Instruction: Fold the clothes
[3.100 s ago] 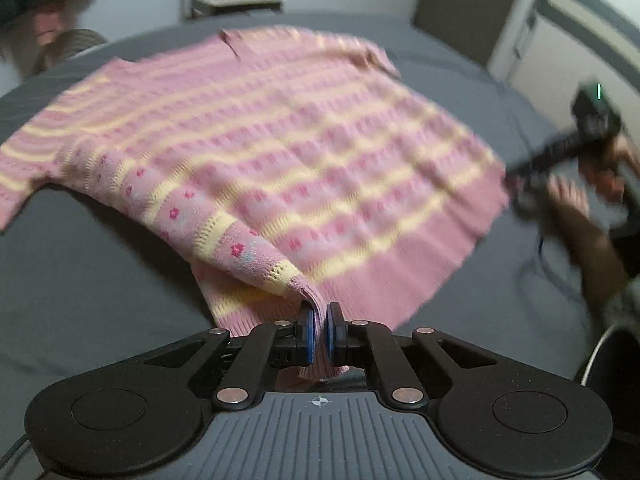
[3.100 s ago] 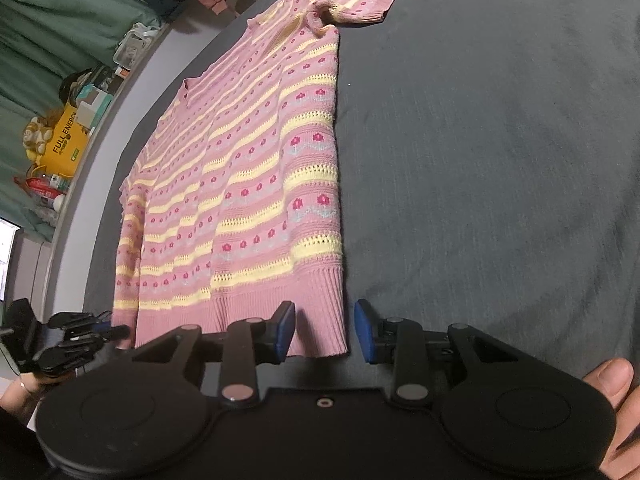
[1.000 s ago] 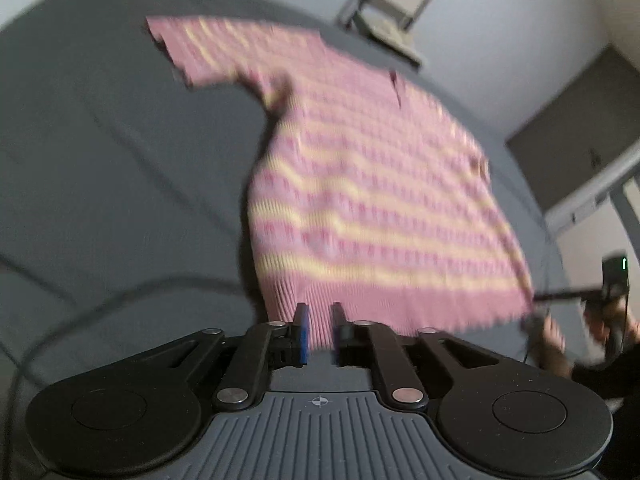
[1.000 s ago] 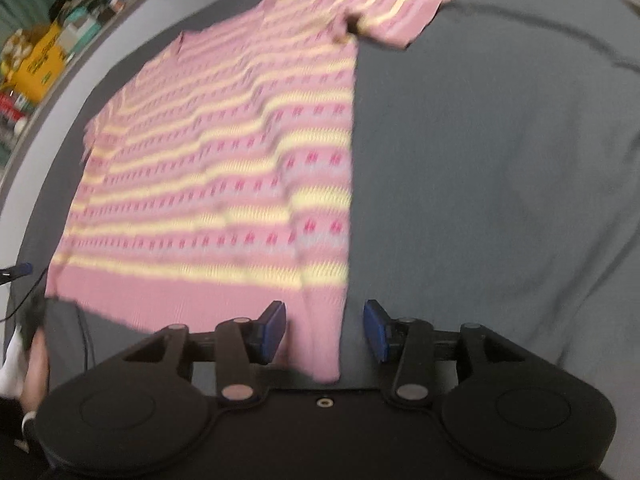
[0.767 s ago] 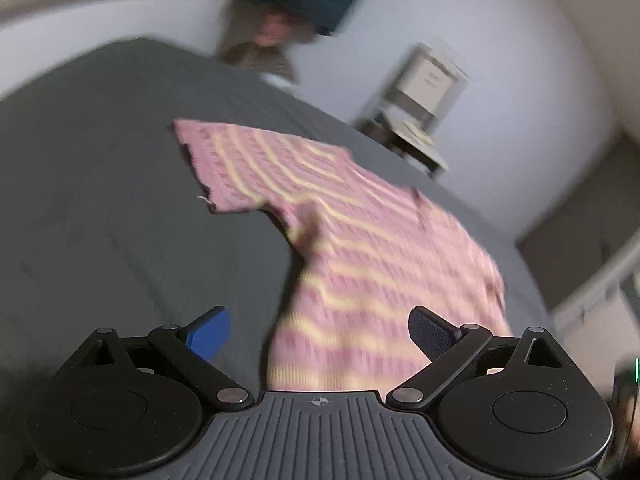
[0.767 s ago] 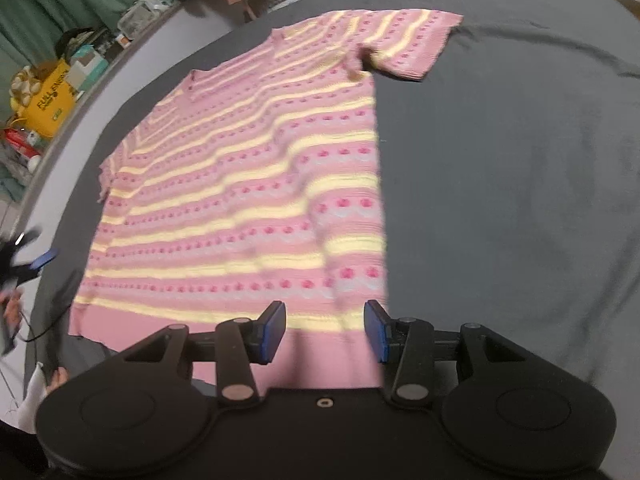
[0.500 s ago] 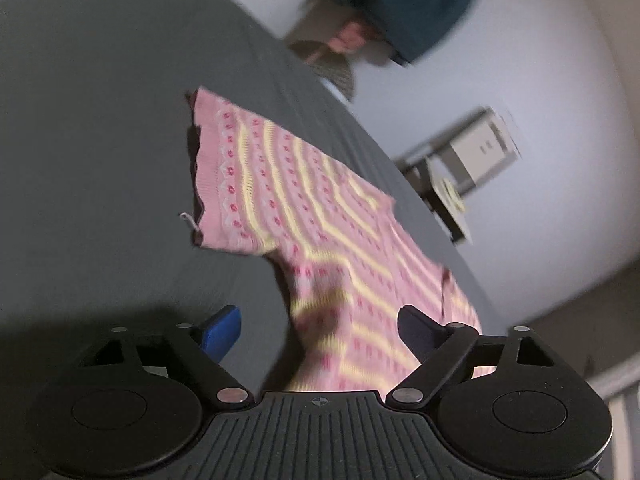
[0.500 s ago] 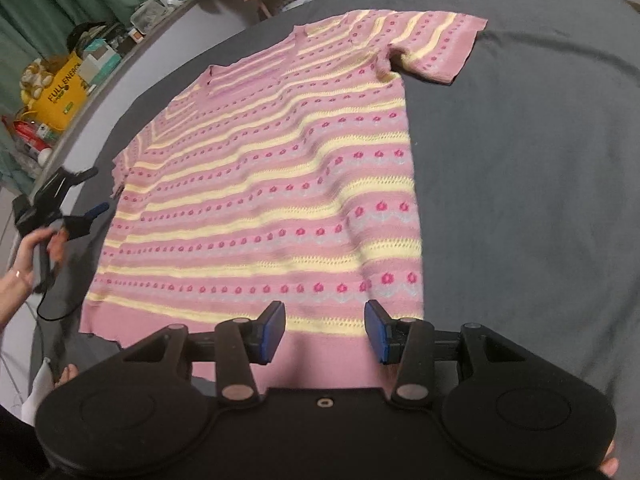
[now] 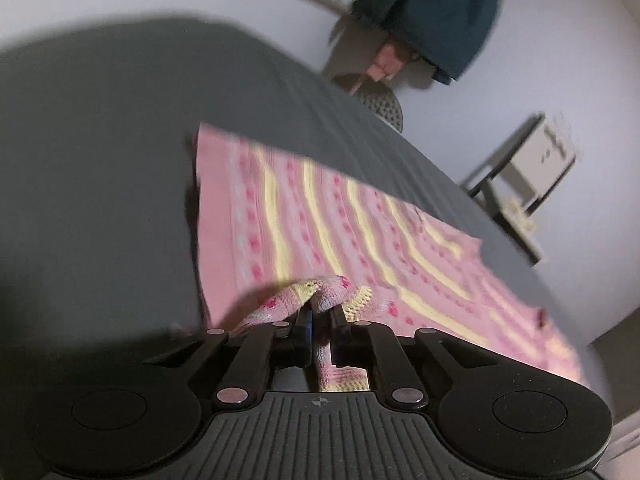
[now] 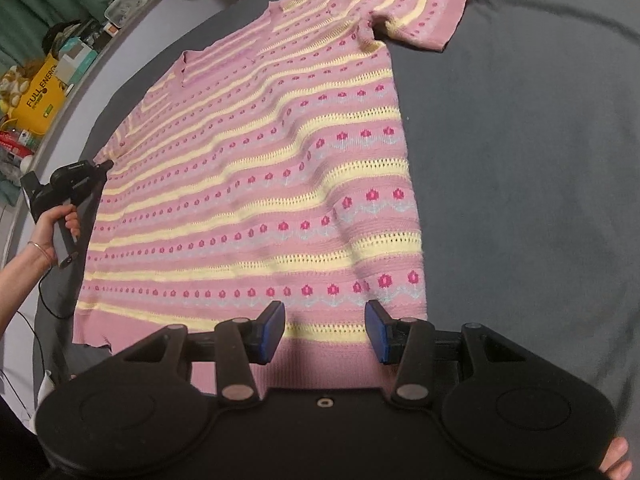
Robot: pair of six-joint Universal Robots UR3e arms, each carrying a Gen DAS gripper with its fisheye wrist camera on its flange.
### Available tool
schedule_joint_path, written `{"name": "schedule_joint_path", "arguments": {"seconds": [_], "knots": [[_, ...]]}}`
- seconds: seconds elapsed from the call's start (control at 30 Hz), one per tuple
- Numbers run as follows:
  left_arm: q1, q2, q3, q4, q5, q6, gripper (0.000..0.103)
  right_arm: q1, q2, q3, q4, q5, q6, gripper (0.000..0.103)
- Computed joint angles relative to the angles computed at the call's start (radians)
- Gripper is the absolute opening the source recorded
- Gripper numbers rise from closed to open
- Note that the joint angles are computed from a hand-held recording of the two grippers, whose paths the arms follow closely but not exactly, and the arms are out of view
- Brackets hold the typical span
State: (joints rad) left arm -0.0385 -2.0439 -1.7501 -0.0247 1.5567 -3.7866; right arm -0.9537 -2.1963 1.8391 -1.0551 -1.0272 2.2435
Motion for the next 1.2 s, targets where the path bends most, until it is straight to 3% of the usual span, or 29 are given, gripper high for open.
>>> {"name": "schedule_joint_path", "arguments": {"seconds": [0.2,0.27,0.33,0.5,0.57,0.63,0.7,0.73,0.8,0.93,1.07,1.13,1.2], "knots": [[-0.033,-0.027,0.115,-0.101,0.081,0.292,0.009,0.026,0.009,0.028,-0.037,-0.012,0.031,0.044],[-0.030,-0.037,0.131,-0.070,0.075,0.344,0.009,0.017,0.004,0.024,-0.021,-0.008,0.016,0.044],[-0.031,-0.042,0.133,-0.006,0.049,0.357,0.009,0.009,0.000,0.019,-0.006,-0.008,0.006,0.044],[0.013,-0.031,0.280,-0.357,-0.048,0.281,0.010,-0.025,-0.016,0.004,0.044,0.002,-0.027,0.044],[0.035,-0.019,0.303,-0.429,-0.082,0.247,0.020,-0.049,-0.022,-0.003,0.074,0.008,-0.052,0.045],[0.066,0.034,0.228,-0.406,-0.132,0.194,0.057,-0.073,-0.026,-0.010,0.103,0.013,-0.076,0.046],[0.105,0.110,0.118,-0.356,-0.199,0.140,0.083,-0.096,-0.030,-0.017,0.131,0.017,-0.099,0.047],[0.118,0.151,0.053,-0.318,-0.230,0.139,0.085,-0.107,-0.030,-0.019,0.146,0.019,-0.109,0.047],[0.145,0.246,-0.082,-0.266,-0.298,0.163,0.085,-0.115,-0.026,-0.018,0.160,0.023,-0.115,0.047],[0.163,0.486,-0.333,-0.271,-0.348,0.274,0.085,-0.118,-0.021,-0.018,0.176,0.033,-0.125,0.047],[0.105,0.661,-0.461,-0.316,-0.230,0.309,0.083,-0.120,-0.024,-0.024,0.191,0.035,-0.140,0.047],[0.066,0.635,-0.462,-0.294,-0.179,0.307,0.063,-0.122,-0.029,-0.028,0.199,0.036,-0.149,0.047],[0.014,0.590,-0.452,-0.263,-0.109,0.290,0.054,-0.130,-0.037,-0.035,0.211,0.035,-0.161,0.047]]}}
